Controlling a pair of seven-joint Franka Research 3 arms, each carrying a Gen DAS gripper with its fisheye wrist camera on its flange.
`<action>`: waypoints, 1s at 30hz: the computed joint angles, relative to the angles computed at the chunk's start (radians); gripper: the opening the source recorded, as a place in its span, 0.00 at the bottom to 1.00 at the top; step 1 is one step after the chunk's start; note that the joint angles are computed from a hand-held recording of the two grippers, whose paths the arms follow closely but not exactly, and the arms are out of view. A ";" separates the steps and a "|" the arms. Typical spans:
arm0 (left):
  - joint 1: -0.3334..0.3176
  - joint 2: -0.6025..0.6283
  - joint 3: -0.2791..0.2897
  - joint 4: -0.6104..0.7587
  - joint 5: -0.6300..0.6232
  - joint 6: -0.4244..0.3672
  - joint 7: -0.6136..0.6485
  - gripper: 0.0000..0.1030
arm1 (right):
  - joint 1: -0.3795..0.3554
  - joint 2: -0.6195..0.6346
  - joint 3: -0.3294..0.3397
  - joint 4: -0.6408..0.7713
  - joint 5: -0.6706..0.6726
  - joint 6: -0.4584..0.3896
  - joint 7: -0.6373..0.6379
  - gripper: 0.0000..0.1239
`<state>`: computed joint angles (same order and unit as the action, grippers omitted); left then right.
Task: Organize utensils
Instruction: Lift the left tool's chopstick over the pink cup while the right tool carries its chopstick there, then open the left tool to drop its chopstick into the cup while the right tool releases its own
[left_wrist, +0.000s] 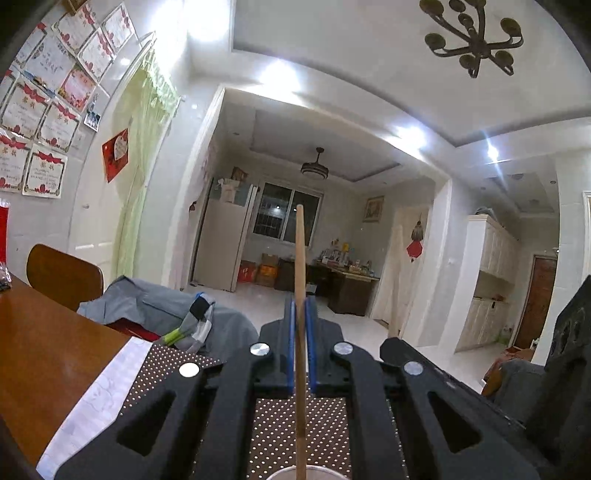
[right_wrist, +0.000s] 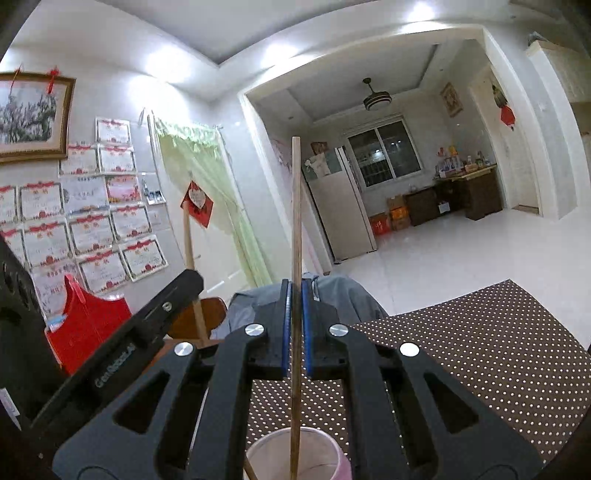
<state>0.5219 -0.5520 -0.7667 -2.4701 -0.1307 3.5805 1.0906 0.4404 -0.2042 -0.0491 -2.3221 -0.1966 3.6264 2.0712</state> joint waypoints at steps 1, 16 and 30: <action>0.003 -0.001 -0.003 -0.006 0.000 0.002 0.003 0.06 | 0.006 0.005 -0.009 -0.002 -0.018 0.004 0.008 0.05; -0.146 -0.068 0.127 -0.087 0.108 -0.131 -0.046 0.06 | 0.006 -0.129 0.026 -0.158 0.075 -0.053 -0.185 0.05; -0.380 -0.191 0.324 -0.125 0.300 -0.432 -0.129 0.37 | -0.081 -0.233 0.189 -0.206 0.374 -0.262 -0.383 0.10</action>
<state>0.1414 -0.7429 -0.4430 -2.5954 0.1692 3.1484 0.9617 0.3591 -0.4377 0.1401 -2.5281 0.1775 3.3647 1.6884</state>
